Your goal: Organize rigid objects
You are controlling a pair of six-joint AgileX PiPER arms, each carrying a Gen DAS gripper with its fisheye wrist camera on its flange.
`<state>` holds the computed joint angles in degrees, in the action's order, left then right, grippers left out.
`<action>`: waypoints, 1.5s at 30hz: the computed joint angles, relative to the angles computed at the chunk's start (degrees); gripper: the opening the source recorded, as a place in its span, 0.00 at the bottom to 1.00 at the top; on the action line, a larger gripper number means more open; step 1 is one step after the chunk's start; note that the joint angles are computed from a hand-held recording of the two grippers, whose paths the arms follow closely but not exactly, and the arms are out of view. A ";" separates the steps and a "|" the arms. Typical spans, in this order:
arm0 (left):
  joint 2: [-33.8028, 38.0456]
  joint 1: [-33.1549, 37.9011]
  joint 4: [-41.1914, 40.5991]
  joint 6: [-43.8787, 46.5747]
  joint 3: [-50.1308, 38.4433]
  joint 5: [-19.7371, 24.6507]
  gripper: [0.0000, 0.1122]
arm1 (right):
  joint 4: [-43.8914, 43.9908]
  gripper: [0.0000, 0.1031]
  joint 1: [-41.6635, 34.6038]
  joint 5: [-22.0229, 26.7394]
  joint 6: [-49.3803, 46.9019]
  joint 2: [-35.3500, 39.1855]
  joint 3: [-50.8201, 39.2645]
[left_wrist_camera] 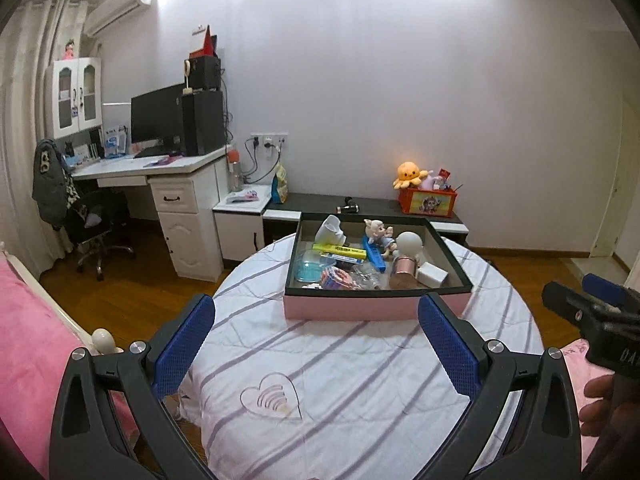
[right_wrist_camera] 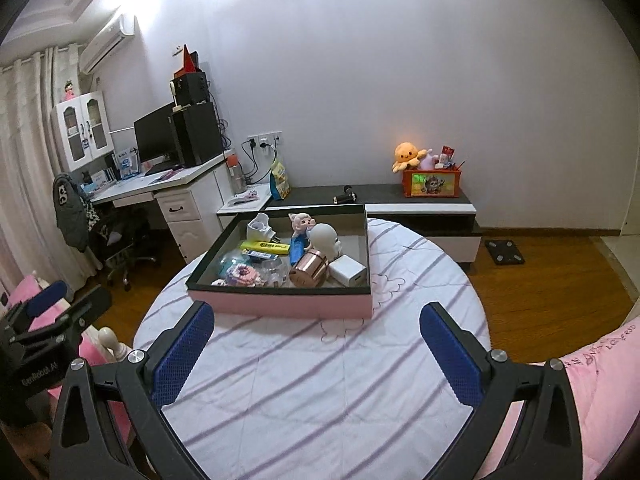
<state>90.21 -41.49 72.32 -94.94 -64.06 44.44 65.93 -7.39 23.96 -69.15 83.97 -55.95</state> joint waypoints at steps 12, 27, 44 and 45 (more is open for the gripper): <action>-2.49 -7.51 1.14 -2.18 1.81 7.61 0.92 | 6.82 1.00 -0.23 -1.49 -7.40 -8.73 8.44; -5.42 -8.29 0.75 -5.22 5.42 10.80 0.92 | 7.92 1.00 -0.02 -1.35 -8.48 -10.34 9.94; -5.32 -9.16 1.18 -6.07 5.32 12.30 0.92 | 7.63 1.00 0.45 -1.54 -8.21 -11.35 10.11; -5.29 -9.25 1.23 -6.11 5.29 12.45 0.92 | 7.59 1.00 0.14 -1.32 -8.21 -11.35 10.04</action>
<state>84.92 -50.74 73.55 -101.06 -58.77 56.90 73.52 -7.25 22.65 -77.37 72.61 -45.91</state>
